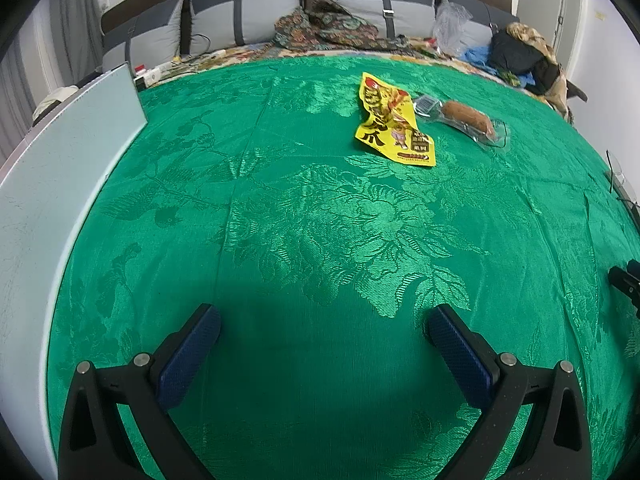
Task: Organize snacks
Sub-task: 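Lower the open left gripper onto the yellow tiger-claw pouch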
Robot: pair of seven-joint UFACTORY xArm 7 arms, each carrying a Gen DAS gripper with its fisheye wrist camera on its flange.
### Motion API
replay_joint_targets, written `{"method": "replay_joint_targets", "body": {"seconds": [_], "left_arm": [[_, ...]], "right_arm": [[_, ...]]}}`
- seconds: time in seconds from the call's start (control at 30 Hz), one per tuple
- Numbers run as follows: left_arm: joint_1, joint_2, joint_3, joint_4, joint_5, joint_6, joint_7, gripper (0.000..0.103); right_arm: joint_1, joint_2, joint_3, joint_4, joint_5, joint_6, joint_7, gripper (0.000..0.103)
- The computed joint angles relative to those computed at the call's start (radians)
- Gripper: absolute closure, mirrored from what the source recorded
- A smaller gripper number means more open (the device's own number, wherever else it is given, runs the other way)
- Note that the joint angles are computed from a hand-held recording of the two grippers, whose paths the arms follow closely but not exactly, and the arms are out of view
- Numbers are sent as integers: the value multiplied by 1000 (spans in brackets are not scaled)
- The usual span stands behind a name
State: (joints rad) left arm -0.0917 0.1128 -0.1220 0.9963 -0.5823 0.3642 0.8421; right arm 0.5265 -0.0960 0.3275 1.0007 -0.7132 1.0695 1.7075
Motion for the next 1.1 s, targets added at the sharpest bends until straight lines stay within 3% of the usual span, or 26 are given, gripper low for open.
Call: {"method": "replay_joint_targets", "body": {"seconds": [0.07,0.17,0.27,0.33,0.43,0.63,0.83,0.9,0.97,1.03,1.1], "left_arm": [[-4,39,13,88,86,119,-53,0],[-5,114,-1,257,113,246,-99,0],[-19,236,-24,498,138,385,-166,0],[-57,353,-22,698,215,494,-258,0],[-119,491,-9,904,324,538,-368,0],[-195,761,40,1288,479,718,-555,0],[-191,753,33,1236,526,642,-575,0],[-184,737,28,1206,528,617,-560,7],[-160,681,9,1106,509,522,-527,49],[-133,665,-10,1090,475,526,-513,64],[-117,623,-11,1028,460,505,-504,66]], "right_arm": [[0,-1,0,-1,0,0,-1,19],[0,-1,0,-1,0,-1,0,18],[0,-3,0,-2,0,-2,1,18],[-1,-6,0,-6,0,-4,4,18],[-1,-7,2,-7,1,-4,5,18],[-2,-12,4,-13,0,-9,11,18],[-5,-14,7,-17,-4,-19,23,17],[-5,-13,7,-16,-4,-19,23,17],[-5,-15,7,-18,-3,-19,22,17],[-5,-14,7,-17,-3,-18,22,17],[-5,-14,7,-17,-3,-18,22,17]]}}
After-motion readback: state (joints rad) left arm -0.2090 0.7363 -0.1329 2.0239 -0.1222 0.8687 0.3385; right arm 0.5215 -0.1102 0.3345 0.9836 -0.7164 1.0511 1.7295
